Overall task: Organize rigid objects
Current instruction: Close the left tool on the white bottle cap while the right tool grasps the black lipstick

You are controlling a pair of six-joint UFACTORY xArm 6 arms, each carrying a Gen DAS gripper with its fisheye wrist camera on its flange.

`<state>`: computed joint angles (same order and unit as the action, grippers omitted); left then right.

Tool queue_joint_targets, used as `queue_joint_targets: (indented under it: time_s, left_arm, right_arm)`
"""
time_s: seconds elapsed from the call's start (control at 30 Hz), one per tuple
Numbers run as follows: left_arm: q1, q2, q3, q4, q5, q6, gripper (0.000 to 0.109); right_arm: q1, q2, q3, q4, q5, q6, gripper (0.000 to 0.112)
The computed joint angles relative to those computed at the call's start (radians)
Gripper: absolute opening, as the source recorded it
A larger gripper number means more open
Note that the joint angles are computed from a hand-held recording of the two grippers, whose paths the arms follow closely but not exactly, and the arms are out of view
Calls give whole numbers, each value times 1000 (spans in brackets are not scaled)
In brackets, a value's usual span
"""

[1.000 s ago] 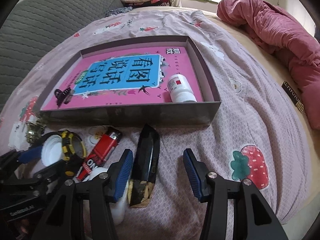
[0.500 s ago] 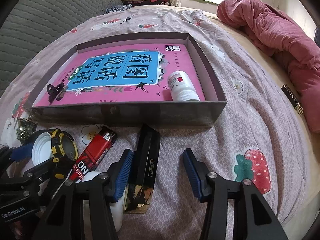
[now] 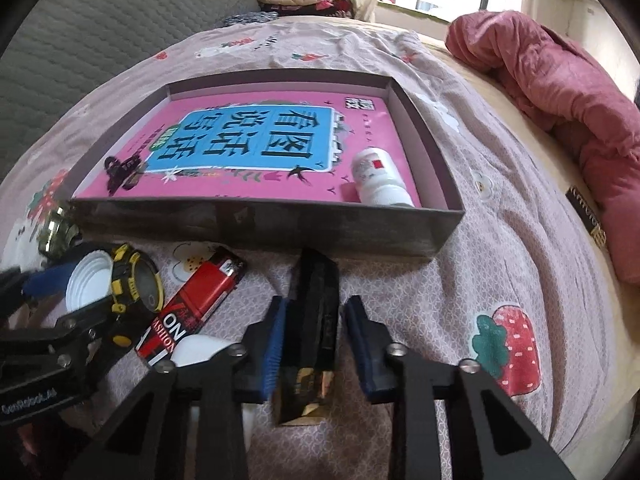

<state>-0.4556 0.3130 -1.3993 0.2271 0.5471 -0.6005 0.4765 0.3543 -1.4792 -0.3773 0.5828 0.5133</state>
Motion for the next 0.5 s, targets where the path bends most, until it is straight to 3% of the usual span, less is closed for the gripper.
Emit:
queue_joint_targets:
  time_s: [0.3,0.5]
  left_arm:
    - [-1,8,-10,37,-1,-22,74]
    - [5,1,-4,50,-9,-39,61]
  right_arm:
    - [-17,-29,40,14,-45,4,25]
    - [-26,-38,49,0,-53,23,25]
